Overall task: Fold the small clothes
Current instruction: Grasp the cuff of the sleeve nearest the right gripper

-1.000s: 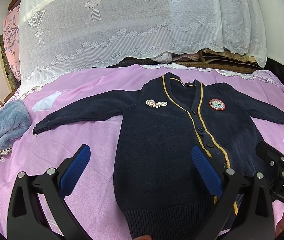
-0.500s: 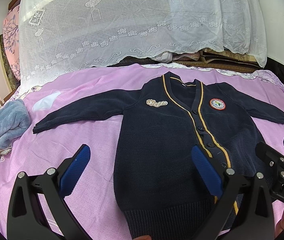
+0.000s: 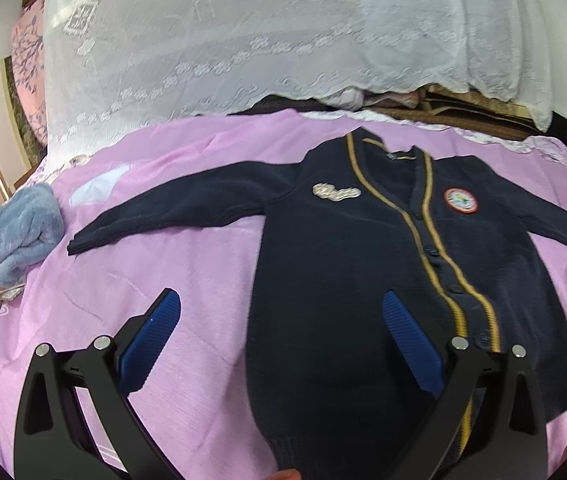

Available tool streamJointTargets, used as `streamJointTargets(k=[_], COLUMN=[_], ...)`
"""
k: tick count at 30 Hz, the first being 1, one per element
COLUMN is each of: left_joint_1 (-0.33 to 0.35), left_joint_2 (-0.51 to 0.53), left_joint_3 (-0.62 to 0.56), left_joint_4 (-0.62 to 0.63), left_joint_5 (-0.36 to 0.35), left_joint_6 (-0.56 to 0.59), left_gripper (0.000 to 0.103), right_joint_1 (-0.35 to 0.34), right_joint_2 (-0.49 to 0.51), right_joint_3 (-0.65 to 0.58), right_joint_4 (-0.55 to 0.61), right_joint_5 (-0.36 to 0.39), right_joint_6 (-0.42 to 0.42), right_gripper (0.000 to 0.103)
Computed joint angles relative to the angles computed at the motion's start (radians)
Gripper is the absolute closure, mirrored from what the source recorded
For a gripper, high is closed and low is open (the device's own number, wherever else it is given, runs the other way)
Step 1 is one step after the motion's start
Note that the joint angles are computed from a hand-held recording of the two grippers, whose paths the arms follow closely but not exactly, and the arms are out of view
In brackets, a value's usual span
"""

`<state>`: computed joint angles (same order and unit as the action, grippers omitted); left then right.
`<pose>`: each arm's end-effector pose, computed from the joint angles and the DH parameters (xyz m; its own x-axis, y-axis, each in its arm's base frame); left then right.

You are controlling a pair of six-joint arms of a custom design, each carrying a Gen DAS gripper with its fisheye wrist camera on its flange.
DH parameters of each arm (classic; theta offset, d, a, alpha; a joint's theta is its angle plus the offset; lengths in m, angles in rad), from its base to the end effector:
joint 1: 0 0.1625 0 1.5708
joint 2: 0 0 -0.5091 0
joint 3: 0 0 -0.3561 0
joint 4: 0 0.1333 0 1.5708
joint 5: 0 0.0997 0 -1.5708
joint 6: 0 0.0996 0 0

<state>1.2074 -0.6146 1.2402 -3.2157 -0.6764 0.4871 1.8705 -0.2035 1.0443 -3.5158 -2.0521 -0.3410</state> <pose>-0.0907 -0.8320 0.2998 -0.6385 -0.1228 -0.7597 0.5490 0.6192 -0.5614 0.3371 -0.7957 0.0494 -0.8687 -0.0181 0.4949 -0.4492 0.4496 -0.7720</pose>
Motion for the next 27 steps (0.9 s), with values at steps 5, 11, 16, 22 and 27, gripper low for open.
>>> streamJointTargets(k=[5,11,16,22,27], left_joint_1=[0.026,0.064,0.078,0.096,0.135], left_joint_2=[0.008,0.013,0.024,0.069,0.127], left_joint_3=[-0.076,-0.156,-0.202,-0.305,-0.487], left_joint_4=[0.145,0.361,0.439,0.444,0.586], left_joint_5=[0.021,0.002,-0.008,-0.008,-0.041], left_joint_6=[-0.105,-0.267,-0.306,-0.276,-0.358], left_gripper=[0.004,0.004,0.004,0.004,0.004], right_joint_1=[-0.031,-0.107,-0.201,-0.248,-0.288], right_joint_2=[-0.041,-0.109,-0.172,-0.164,-0.145], right_joint_3=[0.004,0.054,0.141,0.064,-0.042], right_joint_4=[0.039,0.042,0.018,0.051,0.135], right_joint_5=[-0.012,0.012,0.163,0.168,0.169], right_joint_6=[0.107,0.351,0.623,0.685,0.762], right_gripper=[0.003,0.007,0.026,0.039,0.062])
